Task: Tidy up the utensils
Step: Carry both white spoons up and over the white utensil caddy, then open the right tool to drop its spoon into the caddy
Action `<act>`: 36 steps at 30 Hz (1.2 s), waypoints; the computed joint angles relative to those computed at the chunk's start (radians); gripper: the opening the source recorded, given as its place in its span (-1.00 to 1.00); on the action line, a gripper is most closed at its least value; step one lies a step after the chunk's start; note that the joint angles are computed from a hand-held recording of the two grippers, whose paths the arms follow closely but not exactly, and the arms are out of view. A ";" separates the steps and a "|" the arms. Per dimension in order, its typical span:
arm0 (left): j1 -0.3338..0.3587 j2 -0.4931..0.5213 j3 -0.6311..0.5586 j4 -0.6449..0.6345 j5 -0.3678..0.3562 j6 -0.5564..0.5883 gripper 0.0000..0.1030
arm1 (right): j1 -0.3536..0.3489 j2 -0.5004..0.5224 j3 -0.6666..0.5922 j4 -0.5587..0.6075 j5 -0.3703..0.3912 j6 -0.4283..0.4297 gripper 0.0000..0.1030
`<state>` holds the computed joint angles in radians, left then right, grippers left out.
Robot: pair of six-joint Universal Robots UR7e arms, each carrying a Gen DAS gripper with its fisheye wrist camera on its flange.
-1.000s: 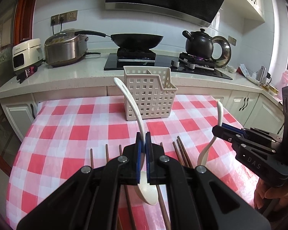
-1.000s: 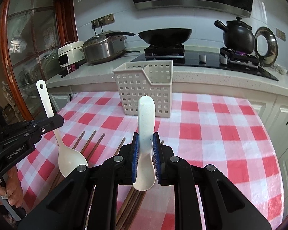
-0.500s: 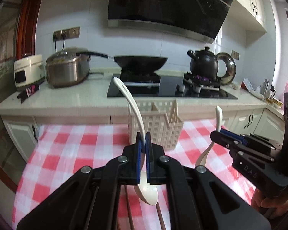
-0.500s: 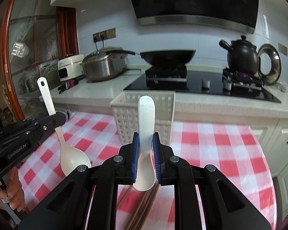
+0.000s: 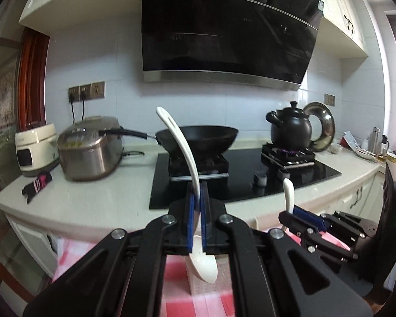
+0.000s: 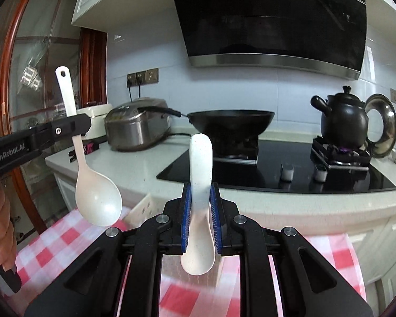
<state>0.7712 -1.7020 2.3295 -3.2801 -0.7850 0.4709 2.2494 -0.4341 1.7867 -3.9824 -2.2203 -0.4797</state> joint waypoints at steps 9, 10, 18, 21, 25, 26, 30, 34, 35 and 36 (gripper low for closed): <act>0.131 0.205 -0.118 -0.126 -0.079 0.030 -0.92 | -0.090 0.035 -0.101 0.064 0.081 0.028 -0.68; 0.147 0.218 -0.123 -0.128 -0.088 0.024 -0.92 | -0.098 0.041 -0.106 0.070 0.091 0.039 -0.68; 0.246 0.292 -0.126 -0.171 -0.149 0.043 -0.91 | -0.135 0.089 -0.127 0.063 0.144 0.023 -0.68; 0.270 0.304 -0.120 -0.180 -0.166 0.040 -0.91 | -0.141 0.103 -0.131 0.059 0.138 0.022 -0.67; 0.285 0.314 -0.111 -0.182 -0.175 0.049 -0.88 | -0.148 0.111 -0.120 0.050 0.138 0.025 -0.66; 0.285 0.313 -0.107 -0.185 -0.175 0.053 -0.88 | -0.149 0.111 -0.118 0.050 0.136 0.025 -0.65; 0.277 0.298 -0.098 -0.182 -0.164 0.049 -0.84 | -0.144 0.102 -0.111 0.044 0.123 0.034 -0.56; 0.265 0.264 -0.088 -0.166 -0.152 0.034 -0.73 | -0.128 0.086 -0.102 0.042 0.110 0.034 -0.43; 0.258 0.256 -0.085 -0.164 -0.141 0.034 -0.72 | -0.120 0.084 -0.103 0.040 0.101 0.029 -0.41; 0.253 0.247 -0.082 -0.162 -0.134 0.030 -0.70 | -0.113 0.080 -0.101 0.040 0.093 0.030 -0.41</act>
<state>1.0244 -1.4550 2.2476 -3.4418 -0.9189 0.5010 2.1360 -0.3543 1.6857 -3.9421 -2.1270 -0.4501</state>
